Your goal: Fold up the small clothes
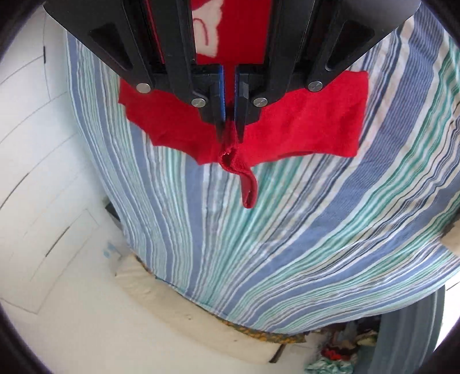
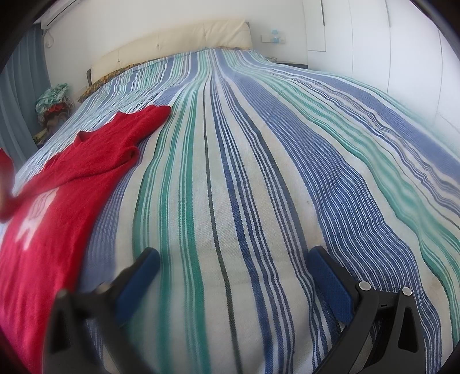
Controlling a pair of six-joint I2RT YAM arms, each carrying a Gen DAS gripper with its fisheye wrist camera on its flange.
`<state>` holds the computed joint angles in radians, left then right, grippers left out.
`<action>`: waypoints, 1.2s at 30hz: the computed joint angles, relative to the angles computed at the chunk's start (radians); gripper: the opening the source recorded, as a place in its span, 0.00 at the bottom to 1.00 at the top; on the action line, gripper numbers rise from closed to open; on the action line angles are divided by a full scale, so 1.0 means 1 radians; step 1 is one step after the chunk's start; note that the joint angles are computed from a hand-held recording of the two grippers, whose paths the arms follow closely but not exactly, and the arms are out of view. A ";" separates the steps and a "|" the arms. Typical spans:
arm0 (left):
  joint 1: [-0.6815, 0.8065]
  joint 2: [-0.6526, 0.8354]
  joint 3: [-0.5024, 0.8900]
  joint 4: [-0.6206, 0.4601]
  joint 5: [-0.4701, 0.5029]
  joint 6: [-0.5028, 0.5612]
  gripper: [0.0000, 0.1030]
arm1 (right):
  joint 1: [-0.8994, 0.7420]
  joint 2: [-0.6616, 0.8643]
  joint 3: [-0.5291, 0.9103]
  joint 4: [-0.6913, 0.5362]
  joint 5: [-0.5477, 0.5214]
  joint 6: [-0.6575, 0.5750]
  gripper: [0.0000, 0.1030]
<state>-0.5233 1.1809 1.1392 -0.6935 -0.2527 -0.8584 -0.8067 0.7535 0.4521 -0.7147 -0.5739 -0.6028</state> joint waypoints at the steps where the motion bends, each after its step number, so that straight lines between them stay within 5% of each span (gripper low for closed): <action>1: -0.045 0.063 0.065 0.003 -0.008 0.009 0.02 | 0.001 0.001 0.000 0.001 0.000 0.001 0.99; 6: -0.287 0.394 0.449 -0.081 -0.152 0.188 0.02 | 0.003 -0.001 0.000 0.003 0.001 0.004 0.99; 9: -0.336 0.638 0.649 -0.180 -0.124 0.254 0.10 | 0.023 -0.009 -0.004 0.012 0.019 0.020 0.99; 11: -0.364 0.783 0.734 -0.276 -0.128 0.230 0.49 | 0.036 -0.012 -0.006 0.017 0.031 0.029 0.99; 14: -0.423 0.758 0.562 -0.207 -0.146 0.172 0.54 | 0.033 -0.008 -0.005 0.017 0.030 0.026 0.99; 18: -0.479 0.480 0.170 -0.037 -0.166 0.065 0.56 | 0.013 -0.002 -0.004 0.011 0.009 0.010 0.99; 20: -0.475 0.307 -0.009 -0.047 -0.227 -0.038 0.60 | -0.004 0.002 -0.003 0.005 -0.008 -0.002 0.99; 23: -0.375 0.085 -0.209 -0.121 -0.277 -0.126 0.59 | -0.015 0.002 -0.004 0.001 -0.018 -0.011 0.99; 26: -0.210 -0.038 -0.336 -0.094 -0.164 -0.032 0.59 | -0.016 0.001 -0.004 0.001 -0.018 -0.012 0.99; 29: -0.189 -0.018 -0.360 -0.021 -0.084 0.073 0.59 | -0.016 0.001 -0.004 0.001 -0.017 -0.011 0.99; 33: -0.170 0.175 -0.267 0.031 -0.141 0.124 0.57 | -0.006 -0.010 -0.005 0.000 0.000 -0.006 0.99; 34: -0.131 0.217 -0.249 0.044 -0.162 0.129 0.44 | -0.003 -0.013 -0.005 -0.001 0.004 -0.004 0.99; 35: -0.104 0.230 -0.253 0.055 -0.194 0.112 0.14 | 0.004 -0.013 -0.006 0.003 0.010 0.001 0.99; 36: -0.063 0.204 -0.294 0.098 -0.183 0.099 0.06 | 0.009 -0.014 -0.005 0.004 0.015 0.005 0.99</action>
<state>-0.5866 1.3853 0.8450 -0.5954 -0.4358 -0.7591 -0.7979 0.7397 0.4468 -0.7104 -0.5592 -0.5976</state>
